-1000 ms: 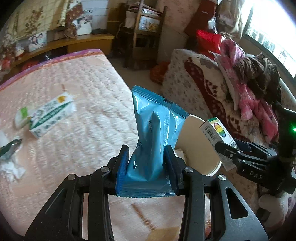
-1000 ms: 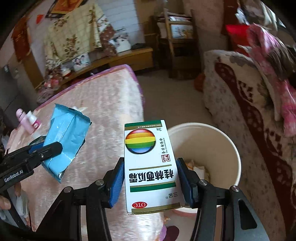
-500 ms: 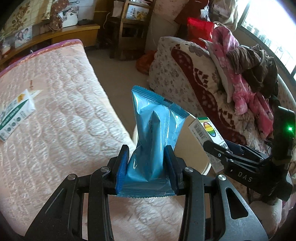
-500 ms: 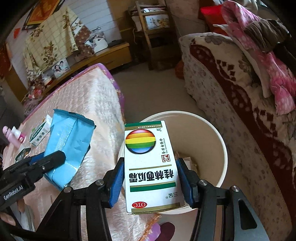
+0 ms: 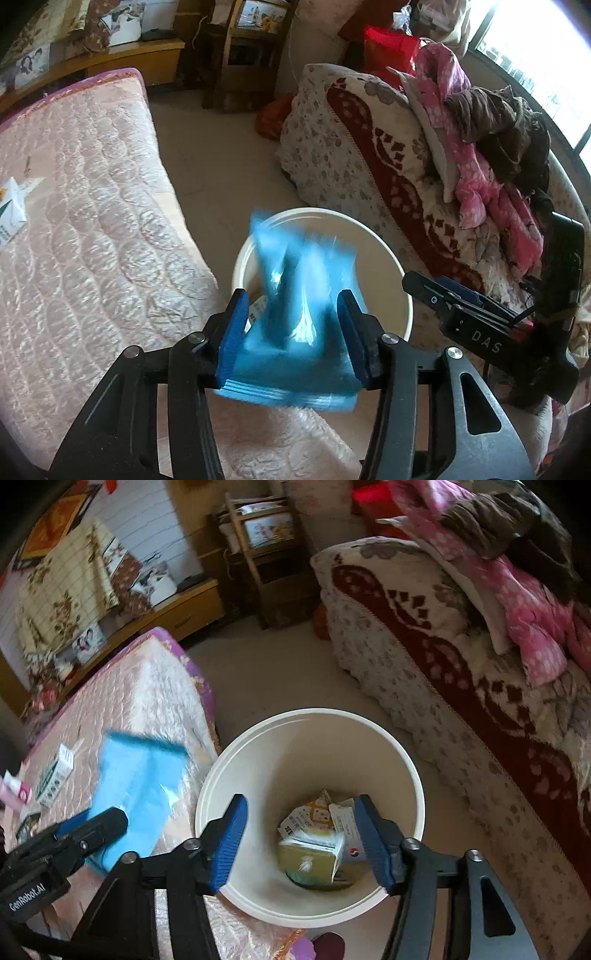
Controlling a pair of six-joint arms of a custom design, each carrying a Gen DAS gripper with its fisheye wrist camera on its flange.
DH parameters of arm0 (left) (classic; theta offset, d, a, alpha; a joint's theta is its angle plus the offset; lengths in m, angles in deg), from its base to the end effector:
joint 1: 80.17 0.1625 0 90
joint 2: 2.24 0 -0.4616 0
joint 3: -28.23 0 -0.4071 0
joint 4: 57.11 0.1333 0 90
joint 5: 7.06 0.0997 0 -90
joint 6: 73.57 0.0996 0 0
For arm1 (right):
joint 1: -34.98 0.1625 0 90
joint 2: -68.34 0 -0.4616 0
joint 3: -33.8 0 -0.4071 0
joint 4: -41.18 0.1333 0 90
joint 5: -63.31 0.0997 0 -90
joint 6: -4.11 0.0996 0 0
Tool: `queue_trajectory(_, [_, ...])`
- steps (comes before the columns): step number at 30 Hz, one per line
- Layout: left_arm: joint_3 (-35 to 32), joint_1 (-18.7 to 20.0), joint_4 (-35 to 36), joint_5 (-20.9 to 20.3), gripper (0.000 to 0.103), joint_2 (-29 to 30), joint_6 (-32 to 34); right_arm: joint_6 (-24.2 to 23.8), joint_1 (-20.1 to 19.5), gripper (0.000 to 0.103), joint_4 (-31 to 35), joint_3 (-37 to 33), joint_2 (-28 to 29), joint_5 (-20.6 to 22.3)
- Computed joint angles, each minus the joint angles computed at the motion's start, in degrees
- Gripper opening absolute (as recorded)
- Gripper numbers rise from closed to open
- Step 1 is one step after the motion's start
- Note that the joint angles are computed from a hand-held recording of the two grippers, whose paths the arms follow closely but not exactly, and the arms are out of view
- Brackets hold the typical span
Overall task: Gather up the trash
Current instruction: 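Carry both items over the white bucket and open both tools to drop them, then move both tools back to the bed toward the crumpled tissues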
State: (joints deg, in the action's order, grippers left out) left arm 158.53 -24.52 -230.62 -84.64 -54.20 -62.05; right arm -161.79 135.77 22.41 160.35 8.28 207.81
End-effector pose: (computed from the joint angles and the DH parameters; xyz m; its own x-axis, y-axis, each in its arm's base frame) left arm -0.1402 -0.4793 0.0395 -0.6885 0.6885 -0.2279 0.7138 0.6988 -0.0455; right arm 0.1183 -0.3418 0.0793 -0.6864 0.5934 0.4203 0.0296 0.6003 -0.7992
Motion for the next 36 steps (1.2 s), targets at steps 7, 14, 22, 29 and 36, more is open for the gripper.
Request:
queue_trajectory(7, [1.0,-0.4,-0.2,0.3,0.055,-1.0,0.8,-0.1,0.7,0.064,0.0,0.1,0.0,0.2])
queue_trajectory(14, [2.7,0.1,-2.1,2.3,0.055,-4.1,2.8,0.2,2.4,0.064,1.6,-1.4,2.5,1.2])
queue_trajectory(22, [4.1,1.9,-4.8,5.1,0.055,-8.4,5.1,0.6,5.6,0.065,3.3,-3.8,5.3,2.6])
queue_trajectory(29, [5.4,4.1,-6.1,7.0,0.055,-13.0,6.9,1.1,9.5,0.065,6.2,-7.4,8.6,3.3])
queue_trajectory(36, [6.1,6.7,-7.0,10.5,0.055,-17.6,8.7,1.0,13.1,0.069,8.6,-11.8,12.4,3.2])
